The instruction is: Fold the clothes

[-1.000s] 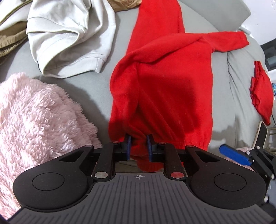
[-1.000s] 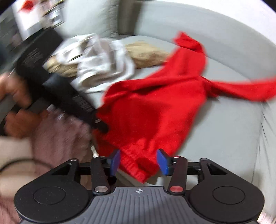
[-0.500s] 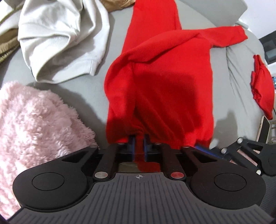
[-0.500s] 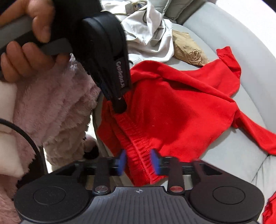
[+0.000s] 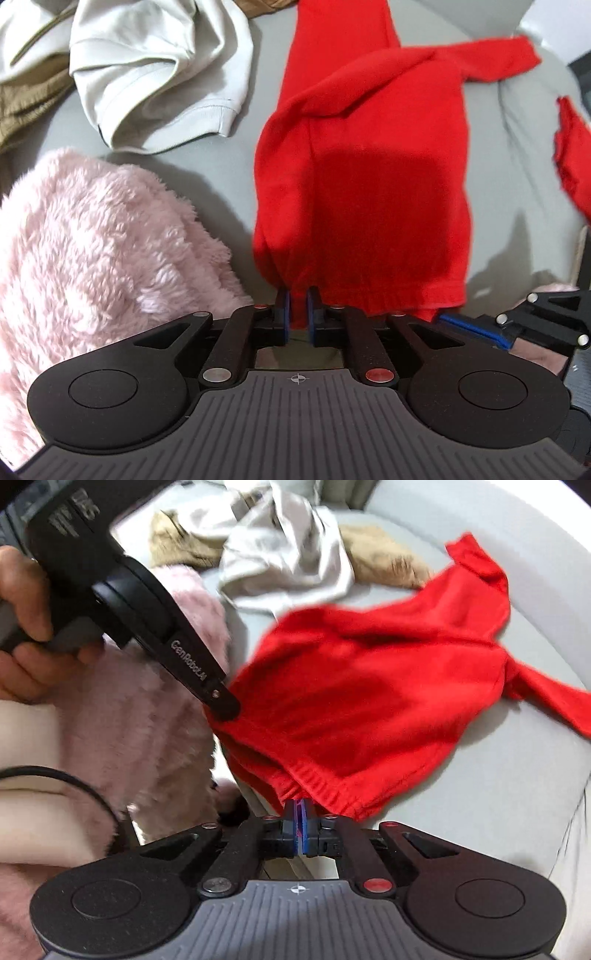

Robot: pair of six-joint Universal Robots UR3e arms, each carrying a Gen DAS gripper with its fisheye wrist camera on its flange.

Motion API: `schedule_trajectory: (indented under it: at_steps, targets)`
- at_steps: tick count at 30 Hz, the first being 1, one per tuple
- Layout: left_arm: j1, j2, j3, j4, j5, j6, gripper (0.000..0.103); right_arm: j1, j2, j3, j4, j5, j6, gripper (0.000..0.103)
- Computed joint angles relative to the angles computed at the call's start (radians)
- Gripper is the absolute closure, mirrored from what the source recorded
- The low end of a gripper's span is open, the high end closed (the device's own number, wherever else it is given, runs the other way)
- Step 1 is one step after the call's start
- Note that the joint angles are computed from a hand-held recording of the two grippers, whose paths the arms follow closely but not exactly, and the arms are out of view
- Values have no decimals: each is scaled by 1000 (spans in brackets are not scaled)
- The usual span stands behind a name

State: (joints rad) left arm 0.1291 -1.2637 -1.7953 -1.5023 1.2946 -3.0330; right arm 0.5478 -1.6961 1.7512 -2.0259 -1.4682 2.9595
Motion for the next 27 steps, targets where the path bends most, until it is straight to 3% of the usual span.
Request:
schedule_trajectory:
  at_steps: [3,6,9,11,14,17,22,25,27]
  targets:
    - [14,50,50,-61,1,62,74,-55,-82,17,-5,46,18,69]
    - [62,82,89,-88,-39,116,73,-120,-125,11,-15,68,63,67]
    - [103,66,116,2,-65,110,71,-198,-121,-11,-62,77,165,66]
    - [91,-8,135,169,-45,48,70,-244,-94,-30,-118,68,263,65]
    - [96,-138,188,318,-54,-42,69,-327,-21,-76,-204,62,481,63]
    - [77,-279,250,449,-35,-139,69,-369,61,-119,-250,46,595,63]
    - [44,-618,447,671,-1,-349,69,-380,276,-267,-285,-22,672,63]
    - [27,-842,689,679,-16,-438,69,-383,404,-401,-264,-51,683,63]
    - [27,-928,760,716,-35,-453,69,-385,494,-518,-227,-70,684,63]
